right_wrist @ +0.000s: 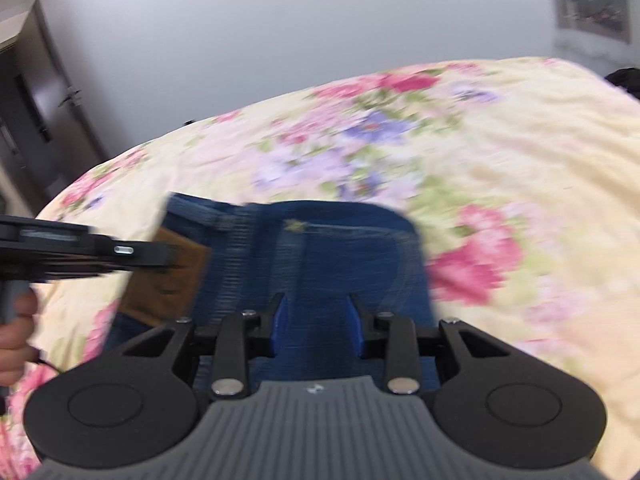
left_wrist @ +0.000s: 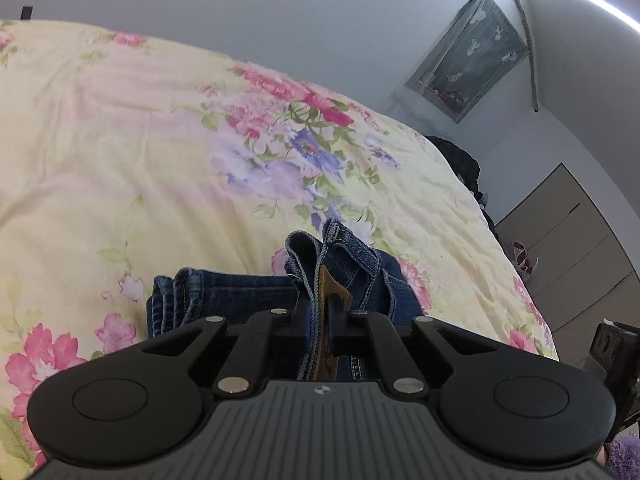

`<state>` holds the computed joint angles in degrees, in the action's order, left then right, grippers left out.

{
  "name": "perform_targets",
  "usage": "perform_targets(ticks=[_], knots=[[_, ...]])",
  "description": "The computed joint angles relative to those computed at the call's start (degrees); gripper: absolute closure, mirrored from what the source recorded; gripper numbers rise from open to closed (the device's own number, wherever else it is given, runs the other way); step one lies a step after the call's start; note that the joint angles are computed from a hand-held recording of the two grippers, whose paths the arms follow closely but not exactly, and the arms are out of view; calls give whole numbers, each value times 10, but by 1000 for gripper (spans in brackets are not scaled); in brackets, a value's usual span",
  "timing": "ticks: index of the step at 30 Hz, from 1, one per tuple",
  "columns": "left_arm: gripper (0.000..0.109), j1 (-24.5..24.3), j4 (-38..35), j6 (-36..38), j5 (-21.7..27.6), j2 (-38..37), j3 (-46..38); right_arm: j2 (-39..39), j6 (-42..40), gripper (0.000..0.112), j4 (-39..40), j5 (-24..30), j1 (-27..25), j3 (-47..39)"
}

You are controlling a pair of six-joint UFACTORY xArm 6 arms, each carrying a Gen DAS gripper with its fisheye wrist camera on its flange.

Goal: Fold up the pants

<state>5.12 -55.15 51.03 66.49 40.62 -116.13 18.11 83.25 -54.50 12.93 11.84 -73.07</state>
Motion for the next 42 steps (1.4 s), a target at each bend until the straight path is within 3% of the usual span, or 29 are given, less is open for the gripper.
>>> perform_targets(ticks=[3,6,11,15,21,24,28,31,37,40,42], knots=[[101,4,15,-15,-7,1,-10,-27,-3,83,0,10,-8,29],[101,3,70,-66,-32,43,-44,-24,-44,95,24,4,-10,35],[99,15,84,-102,-37,91,-74,25,-64,97,-4,-6,-14,-27],[96,18,90,-110,-26,115,-100,103,-216,103,133,-5,-17,-119],[94,30,82,-130,30,172,-183,212,-439,109,353,110,-13,-257],[86,32,85,-150,41,178,-193,222,-455,112,364,121,-15,-264],[74,34,99,-150,26,131,-136,189,-403,109,302,140,-7,-242],[74,40,86,-93,-16,44,-12,111,-373,102,260,105,0,-151],[74,58,33,20,-47,-96,182,-49,-330,99,204,53,35,33],[78,58,37,44,-62,-132,239,-100,-288,99,189,58,54,96],[81,51,53,39,-84,-144,268,-117,-257,99,162,91,69,120]])
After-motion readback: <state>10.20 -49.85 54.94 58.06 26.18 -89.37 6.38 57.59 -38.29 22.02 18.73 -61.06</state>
